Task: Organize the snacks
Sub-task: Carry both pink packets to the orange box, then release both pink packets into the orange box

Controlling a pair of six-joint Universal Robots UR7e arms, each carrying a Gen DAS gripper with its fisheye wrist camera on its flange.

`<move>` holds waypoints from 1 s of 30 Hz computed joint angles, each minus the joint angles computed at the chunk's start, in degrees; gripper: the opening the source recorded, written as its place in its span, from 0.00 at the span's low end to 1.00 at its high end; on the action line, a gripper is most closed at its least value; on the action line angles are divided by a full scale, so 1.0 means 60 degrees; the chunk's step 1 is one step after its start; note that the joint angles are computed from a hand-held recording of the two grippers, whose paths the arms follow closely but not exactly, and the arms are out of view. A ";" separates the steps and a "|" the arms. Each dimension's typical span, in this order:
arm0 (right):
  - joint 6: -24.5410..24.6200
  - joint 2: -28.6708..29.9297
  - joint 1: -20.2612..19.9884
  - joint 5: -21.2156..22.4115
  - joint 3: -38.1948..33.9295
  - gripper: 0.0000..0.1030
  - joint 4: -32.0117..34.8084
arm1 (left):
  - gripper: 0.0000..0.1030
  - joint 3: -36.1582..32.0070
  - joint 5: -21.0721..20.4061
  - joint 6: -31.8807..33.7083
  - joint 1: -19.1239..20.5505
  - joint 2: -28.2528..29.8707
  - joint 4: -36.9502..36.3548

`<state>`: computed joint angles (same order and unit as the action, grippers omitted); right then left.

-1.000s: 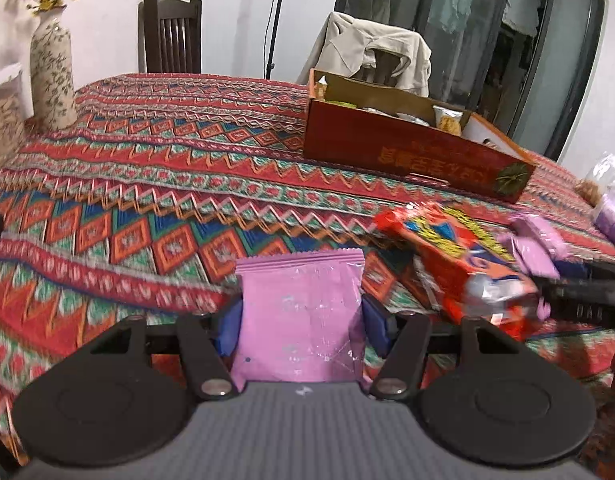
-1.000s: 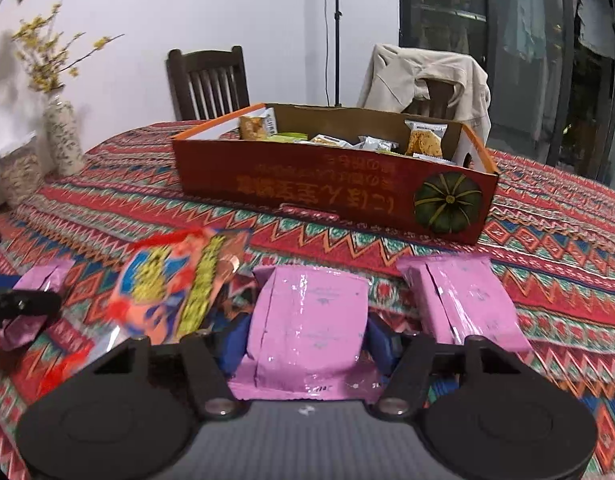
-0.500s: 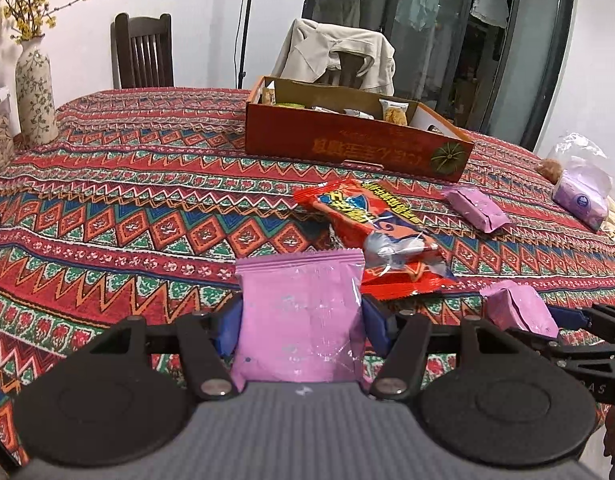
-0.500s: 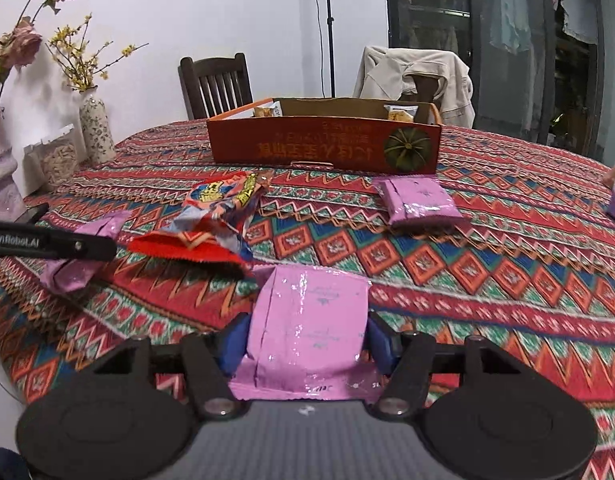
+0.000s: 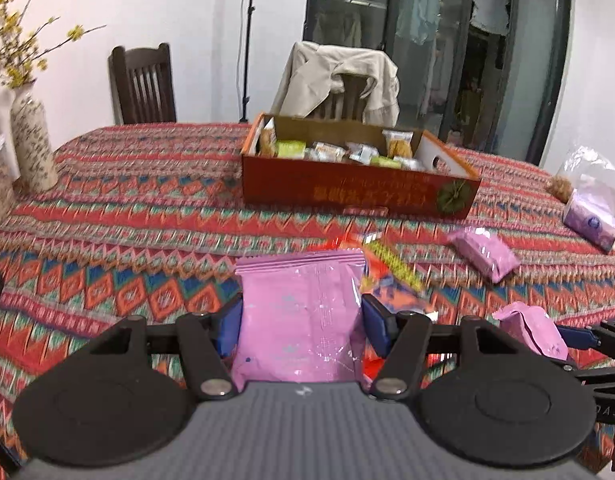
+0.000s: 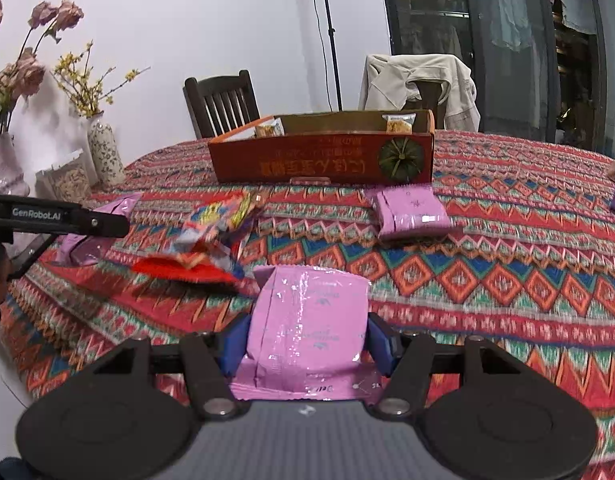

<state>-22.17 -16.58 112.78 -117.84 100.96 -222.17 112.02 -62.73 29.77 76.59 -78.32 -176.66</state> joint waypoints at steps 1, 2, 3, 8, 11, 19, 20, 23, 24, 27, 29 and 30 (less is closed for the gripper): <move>-0.0075 -0.0044 -0.0007 0.0044 -0.0099 0.59 0.0088 | 0.60 -0.0207 -0.0122 0.0005 0.0020 0.0101 0.0117; -0.0176 -0.0112 -0.0025 0.0138 -0.0208 0.59 0.0193 | 0.60 -0.0455 -0.0258 0.0021 0.0042 0.0222 0.0276; -0.0257 -0.0179 -0.0052 0.0252 -0.0296 0.59 0.0291 | 0.60 -0.0730 -0.0385 0.0068 0.0062 0.0374 0.0392; -0.1081 -0.0399 -0.0104 0.0744 -0.1354 0.59 0.1078 | 0.60 -0.2536 -0.0831 0.0615 0.0093 0.1582 0.0534; -0.1649 -0.0227 -0.0175 0.0875 -0.2477 0.59 0.1572 | 0.60 -0.4099 -0.1218 0.0571 0.0123 0.2500 0.0992; -0.1443 0.0886 -0.0735 0.1486 -0.6496 0.59 0.4372 | 0.60 -0.8221 -0.1491 -0.0143 0.0283 0.4950 0.3732; -0.1405 0.1136 -0.0798 0.1431 -0.7099 0.59 0.4783 | 0.60 -0.8649 -0.1418 -0.0203 0.0296 0.5240 0.3957; -0.1404 0.2058 -0.0951 0.0934 -0.9103 0.59 0.6055 | 0.60 -0.9958 -0.1349 -0.0648 0.0360 0.6099 0.4924; -0.1445 0.2390 -0.0986 0.0715 -0.9759 0.59 0.6406 | 0.60 -1.0143 -0.1412 -0.0814 0.0385 0.6231 0.5215; -0.1392 0.3135 -0.1110 0.0243 -1.1171 0.59 0.7199 | 0.60 -1.0467 -0.1572 -0.0853 0.0411 0.6607 0.5663; -0.1356 0.3388 -0.1166 0.0077 -1.1611 0.59 0.7479 | 0.60 -1.0598 -0.1512 -0.0844 0.0389 0.6821 0.5795; -0.1405 0.3442 -0.1188 0.0035 -1.1670 0.59 0.7473 | 0.60 -1.0586 -0.1503 -0.0879 0.0379 0.6859 0.5850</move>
